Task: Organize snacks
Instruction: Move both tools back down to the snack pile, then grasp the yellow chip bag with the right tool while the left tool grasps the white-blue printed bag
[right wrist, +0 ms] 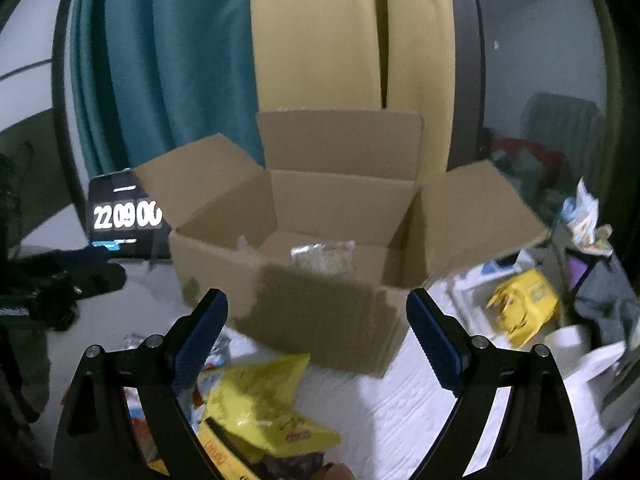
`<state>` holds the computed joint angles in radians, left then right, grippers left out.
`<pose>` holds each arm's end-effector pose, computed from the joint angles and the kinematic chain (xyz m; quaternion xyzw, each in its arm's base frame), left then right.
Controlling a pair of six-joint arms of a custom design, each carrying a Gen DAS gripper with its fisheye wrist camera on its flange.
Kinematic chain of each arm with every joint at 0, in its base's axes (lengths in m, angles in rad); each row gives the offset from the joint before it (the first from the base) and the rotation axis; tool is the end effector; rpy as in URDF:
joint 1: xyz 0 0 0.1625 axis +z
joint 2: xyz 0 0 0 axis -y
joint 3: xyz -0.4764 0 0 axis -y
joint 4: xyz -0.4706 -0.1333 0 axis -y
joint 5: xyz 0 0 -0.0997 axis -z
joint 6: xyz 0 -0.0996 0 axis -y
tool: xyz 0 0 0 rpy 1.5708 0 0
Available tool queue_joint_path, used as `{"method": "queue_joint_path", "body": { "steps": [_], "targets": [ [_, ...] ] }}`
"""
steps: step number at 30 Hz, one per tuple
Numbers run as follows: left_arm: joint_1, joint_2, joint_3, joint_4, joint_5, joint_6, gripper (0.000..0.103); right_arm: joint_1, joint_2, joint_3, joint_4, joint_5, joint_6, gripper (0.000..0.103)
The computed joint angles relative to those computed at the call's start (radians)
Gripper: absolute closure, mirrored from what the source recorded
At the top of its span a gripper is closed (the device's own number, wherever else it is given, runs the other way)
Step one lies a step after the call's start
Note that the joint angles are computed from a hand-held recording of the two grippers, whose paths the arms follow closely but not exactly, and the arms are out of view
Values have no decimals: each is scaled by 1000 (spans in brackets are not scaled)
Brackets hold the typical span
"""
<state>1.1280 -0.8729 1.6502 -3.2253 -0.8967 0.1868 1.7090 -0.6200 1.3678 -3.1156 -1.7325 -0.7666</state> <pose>-0.1512 -0.7751 0.2244 0.1310 0.8559 -0.4357 0.2458 0.2364 -0.8483 0.1219 0.3734 -0.8399 0.3448 0.1903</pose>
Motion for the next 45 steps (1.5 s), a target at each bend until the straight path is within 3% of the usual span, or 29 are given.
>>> {"method": "queue_joint_path", "body": {
  "steps": [9, 12, 17, 21, 27, 31, 33, 34, 39, 45],
  "targets": [
    [24, -9, 19, 185, -1, -119, 16, -11, -1, 6, 181, -12, 5, 10],
    [35, -18, 15, 279, -37, -173, 16, -11, 9, -11, 256, -18, 6, 10],
    [43, -18, 7, 367, -55, -201, 16, -8, 35, -60, 396, -54, 46, 10],
    [52, -8, -16, 431, -65, -227, 16, 0, 59, -81, 430, -93, 32, 10],
    [52, 4, -27, 454, -58, -210, 16, -1, 91, -116, 480, -163, 45, 12],
    [48, 18, -43, 471, -32, -194, 16, -9, 95, -131, 529, -148, 62, 29],
    [47, 25, -51, 482, -18, -189, 16, -8, 92, -122, 511, -145, 47, 43],
    [48, 27, -55, 488, -24, -187, 16, -8, 88, -110, 486, -150, 34, 45],
    [45, 31, -45, 427, -28, -127, 16, -7, 86, -106, 482, -142, 3, 48],
    [37, 15, -11, 332, -50, -85, 29, -10, 62, -76, 464, -100, -27, 51]
  ]
}}
